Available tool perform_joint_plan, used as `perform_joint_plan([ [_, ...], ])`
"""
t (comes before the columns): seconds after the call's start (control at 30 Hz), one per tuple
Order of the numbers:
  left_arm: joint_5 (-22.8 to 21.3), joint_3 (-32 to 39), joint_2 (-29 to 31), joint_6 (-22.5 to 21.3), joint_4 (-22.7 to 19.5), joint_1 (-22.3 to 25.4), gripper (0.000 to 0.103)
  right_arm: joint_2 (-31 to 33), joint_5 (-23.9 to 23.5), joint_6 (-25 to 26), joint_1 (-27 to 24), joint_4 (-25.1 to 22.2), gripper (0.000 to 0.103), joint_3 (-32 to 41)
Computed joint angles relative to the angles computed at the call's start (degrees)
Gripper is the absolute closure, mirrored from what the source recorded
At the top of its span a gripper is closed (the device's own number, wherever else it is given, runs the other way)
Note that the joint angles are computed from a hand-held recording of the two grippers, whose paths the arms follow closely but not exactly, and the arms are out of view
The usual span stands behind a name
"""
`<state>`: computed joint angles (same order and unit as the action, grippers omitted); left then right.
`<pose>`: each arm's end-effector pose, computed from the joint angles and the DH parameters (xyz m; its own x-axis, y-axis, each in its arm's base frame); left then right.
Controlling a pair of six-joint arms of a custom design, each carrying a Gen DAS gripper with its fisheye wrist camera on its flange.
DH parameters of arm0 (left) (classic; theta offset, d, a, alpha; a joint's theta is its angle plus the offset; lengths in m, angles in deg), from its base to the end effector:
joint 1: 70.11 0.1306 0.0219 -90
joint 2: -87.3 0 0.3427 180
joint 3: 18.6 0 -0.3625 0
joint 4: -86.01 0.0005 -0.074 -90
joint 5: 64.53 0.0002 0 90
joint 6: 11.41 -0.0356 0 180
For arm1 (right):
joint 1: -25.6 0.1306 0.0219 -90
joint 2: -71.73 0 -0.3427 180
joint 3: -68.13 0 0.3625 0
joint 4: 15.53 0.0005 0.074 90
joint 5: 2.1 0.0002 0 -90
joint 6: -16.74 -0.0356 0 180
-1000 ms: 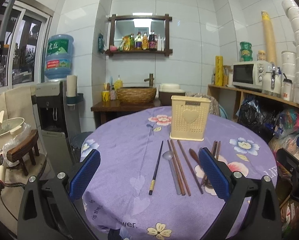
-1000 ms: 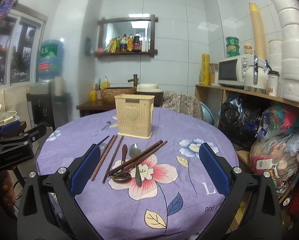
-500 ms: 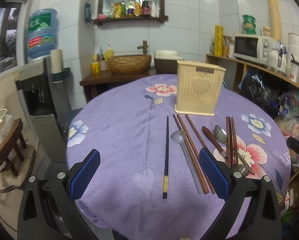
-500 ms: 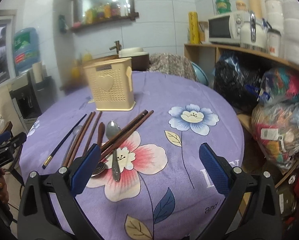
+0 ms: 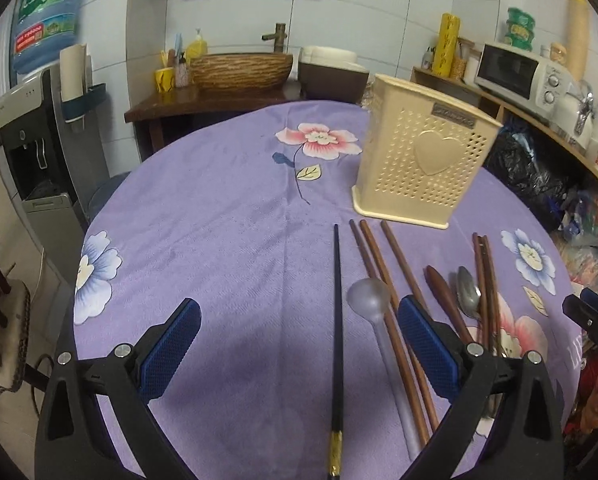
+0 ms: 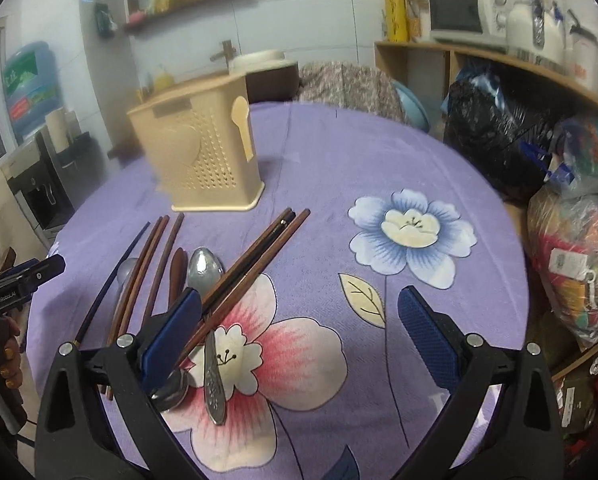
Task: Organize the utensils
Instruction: 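Move the right tool toward the brown chopsticks while the left tool approaches the black chopstick, then close the right tool on brown chopsticks while the left tool closes on the black chopstick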
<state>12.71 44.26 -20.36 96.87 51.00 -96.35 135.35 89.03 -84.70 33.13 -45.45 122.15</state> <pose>0.3198 -0.1494 0.3211 -0.6878 -0.0020 -0.7259 0.0781 0.9940 -0.0768 0.3089 0.0396 0.3073 -0.6413 0.1153 -0.7586 0.0115 0.9900 0.1407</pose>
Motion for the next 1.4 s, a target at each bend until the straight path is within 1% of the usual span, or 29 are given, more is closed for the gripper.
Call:
perform_joint_plan([
  [0.07, -0.21, 2.43, 2.27, -0.44, -2.55, 0.34, 0.005, 3.69, -2.47, -1.14, -1.22, -1.48, 0.006, 2.56],
  [0.1, 0.0, 3.77, 3.6, -0.93, -3.67, 0.49, 0.006, 5.03, -2.87, -1.91, -1.64, -1.69, 0.008, 3.46],
  [0.13, -0.05, 4.28, 4.24, -1.43, -3.73, 0.46, 0.01, 6.18, -2.95, -2.37, -1.85, -1.83, 0.011, 4.26],
  [0.17, -0.15, 4.45, 4.6, -1.97, -3.52, 0.41, 0.012, 7.65, -3.06, -2.63, -2.0, -2.31, 0.017, 5.41],
  [0.23, 0.73, 5.43, 5.93, -2.63, -3.82, 0.55, 0.016, 10.08, -3.79, -3.25, -2.34, -2.88, 0.019, 7.25],
  [0.3, 1.43, 6.18, 7.01, -2.58, -3.82, 1.07, 0.017, 13.11, -5.88, -4.84, -3.13, -4.34, 0.023, 9.8],
  [0.37, 0.2, 6.61, 7.63, -2.75, -3.78, 0.81, 0.017, 15.72, -9.29, -6.17, -4.2, -5.74, 0.029, 12.2],
  [0.43, 0.26, 6.92, 7.9, -2.97, -3.72, 0.76, 0.017, 18.43, -10.33, -6.7, -4.43, -7.31, 0.034, 14.91],
  [0.47, 0.52, 7.2, 8.13, -3.01, -3.88, 0.78, 0.017, 19.94, -10.51, -6.93, -4.43, -8.01, 0.041, 16.28],
  [0.5, 0.41, 7.64, 8.54, -3.27, -4.13, 0.82, 0.017, 20.97, -10.33, -7.35, -4.39, -8.72, 0.048, 17.29],
  [0.57, -0.12, 8.15, 9.05, -3.44, -4.48, 0.71, 0.017, 23.5, -9.95, -7.78, -3.99, -10.08, 0.055, 19.68],
  [0.63, 0.55, 8.52, 9.38, -3.43, -4.76, 0.94, 0.017, 25.68, -10.4, -8.27, -3.82, -11.68, 0.058, 21.7],
  [0.7, 0.67, 8.63, 9.42, -3.34, -4.86, 1.03, 0.017, 27.09, -9.97, -8.3, -3.29, -12.87, 0.064, 22.94],
  [0.97, 0.54, 8.9, 9.74, -3.38, -4.86, 1.14, 0.017, 30.06, -6.79, -8.35, -2.13, -14.47, 0.074, 25.69],
  [1.13, 0.69, 8.51, 9.8, -3.56, -4.36, 0.98, 0.017, 31.13, -5.28, -8.12, -1.55, -15.91, 0.077, 27.29],
  [1.27, -0.07, 8.83, 10.53, -3.66, -4.45, 0.97, 0.017, 33.19, -3.51, -8.59, -0.99, -16.53, 0.079, 29.79],
  [1.3, -0.11, 8.91, 10.7, -3.64, -4.53, 1.14, 0.017, 33.72, -2.9, -8.8, -0.82, -16.64, 0.082, 30.44],
  [1.4, 0.08, 9.66, 11.54, -3.72, -5.03, 1.58, 0.022, 34.12, -1.58, -8.6, -0.42, -16.05, 0.083, 30.79],
])
